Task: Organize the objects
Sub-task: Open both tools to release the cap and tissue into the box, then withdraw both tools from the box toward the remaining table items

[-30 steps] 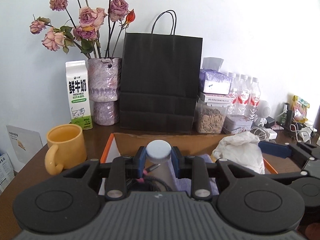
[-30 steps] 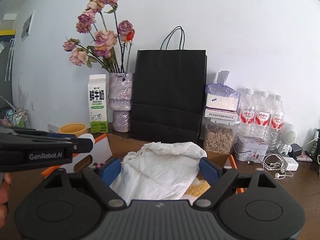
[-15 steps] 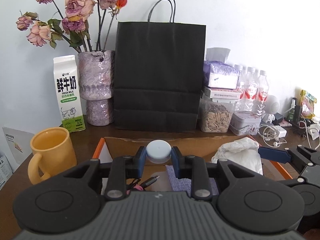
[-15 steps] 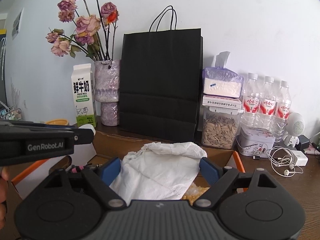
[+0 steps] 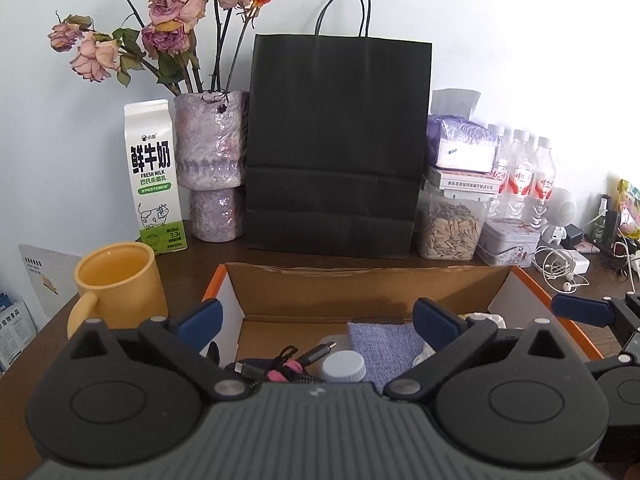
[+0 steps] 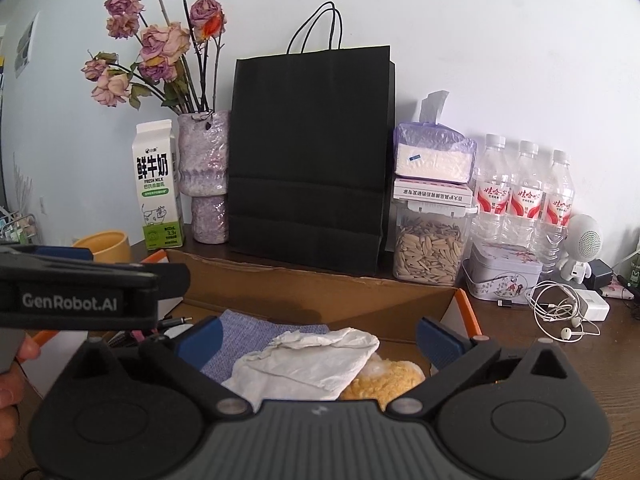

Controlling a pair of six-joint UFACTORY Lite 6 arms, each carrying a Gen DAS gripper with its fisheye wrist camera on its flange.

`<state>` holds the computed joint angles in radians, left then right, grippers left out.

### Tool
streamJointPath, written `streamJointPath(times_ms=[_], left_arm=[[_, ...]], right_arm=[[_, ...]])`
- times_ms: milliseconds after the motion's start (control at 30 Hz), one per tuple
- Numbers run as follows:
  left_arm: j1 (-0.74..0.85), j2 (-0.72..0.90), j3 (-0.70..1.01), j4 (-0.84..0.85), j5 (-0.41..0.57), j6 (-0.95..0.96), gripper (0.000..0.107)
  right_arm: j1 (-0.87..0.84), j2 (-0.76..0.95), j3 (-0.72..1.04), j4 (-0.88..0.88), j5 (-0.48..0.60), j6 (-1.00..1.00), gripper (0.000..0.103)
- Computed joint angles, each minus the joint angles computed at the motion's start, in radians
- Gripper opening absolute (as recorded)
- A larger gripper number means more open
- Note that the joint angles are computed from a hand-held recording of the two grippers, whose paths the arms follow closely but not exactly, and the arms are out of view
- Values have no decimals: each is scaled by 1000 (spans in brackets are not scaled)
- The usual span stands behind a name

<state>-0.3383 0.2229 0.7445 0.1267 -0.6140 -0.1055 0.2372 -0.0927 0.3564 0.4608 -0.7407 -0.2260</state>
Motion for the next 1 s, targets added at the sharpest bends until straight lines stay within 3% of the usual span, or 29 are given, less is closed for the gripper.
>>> streamJointPath(times_ms=[533,800,1000], left_arm=[[17,-139,-149,47,-50,-22,103],[62,-310,-302,141,-44,-86,103],[152,-478,-453,309,-58,-186,103]], right_arm=[[77,-146,-113,97,-24,-77,103],[276,-342,-228,375,-46,-265,103],[554,-557,-345,737,-130,-476,103]])
